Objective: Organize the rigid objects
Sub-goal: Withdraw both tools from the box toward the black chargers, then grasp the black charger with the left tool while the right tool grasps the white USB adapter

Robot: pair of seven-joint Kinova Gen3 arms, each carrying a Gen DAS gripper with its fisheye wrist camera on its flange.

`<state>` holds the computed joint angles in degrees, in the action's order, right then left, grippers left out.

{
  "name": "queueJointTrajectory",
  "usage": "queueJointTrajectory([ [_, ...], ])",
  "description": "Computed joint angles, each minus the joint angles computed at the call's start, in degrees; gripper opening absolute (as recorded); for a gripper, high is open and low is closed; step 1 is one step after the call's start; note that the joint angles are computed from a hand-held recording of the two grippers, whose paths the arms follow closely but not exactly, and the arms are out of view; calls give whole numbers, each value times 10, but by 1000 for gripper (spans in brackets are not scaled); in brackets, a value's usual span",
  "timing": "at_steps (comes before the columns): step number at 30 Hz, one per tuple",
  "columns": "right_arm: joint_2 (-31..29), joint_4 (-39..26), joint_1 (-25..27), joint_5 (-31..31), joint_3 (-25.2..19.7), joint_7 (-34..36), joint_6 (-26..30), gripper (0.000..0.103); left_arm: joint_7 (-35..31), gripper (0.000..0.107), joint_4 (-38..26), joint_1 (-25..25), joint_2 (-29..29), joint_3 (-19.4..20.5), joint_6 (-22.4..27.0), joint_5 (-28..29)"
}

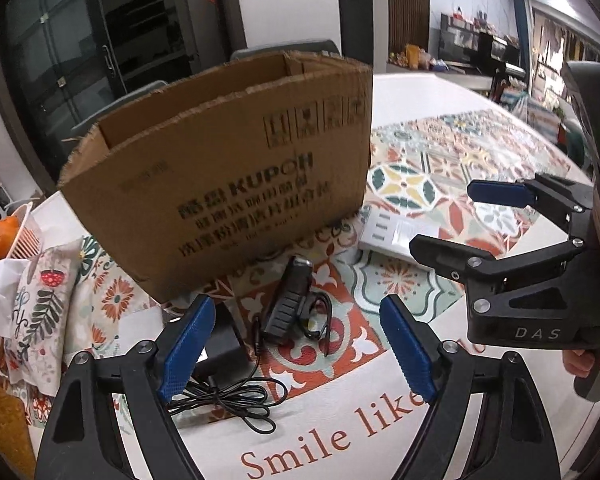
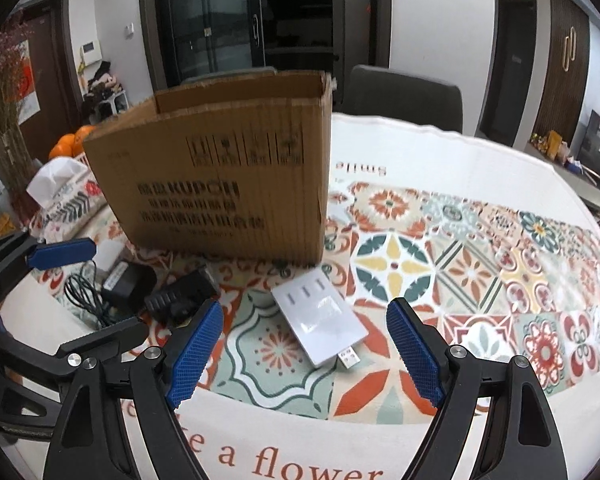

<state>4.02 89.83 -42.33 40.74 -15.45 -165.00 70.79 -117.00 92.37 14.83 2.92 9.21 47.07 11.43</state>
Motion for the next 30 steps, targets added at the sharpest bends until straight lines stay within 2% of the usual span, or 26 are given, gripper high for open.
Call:
queueJointTrajectory([
  [3,5,8,9,-18,5,16,-12,85,20,84,-6,9,17,3,3,-28],
  [15,28,19,39,-76,30,67,-43,85,33,84,-33,31,70,7,22,-80],
  [22,46,13,50,-96,45,111,-53,85,20,77,-52,27,95,7,41,-74],
  [27,50,15,55,-97,53,132,-73,85,16,67,-57,25,104,6,45,-70],
  [30,50,17,58,-99,56,141,-83,85,0,60,-76,9,117,9,69,-38],
])
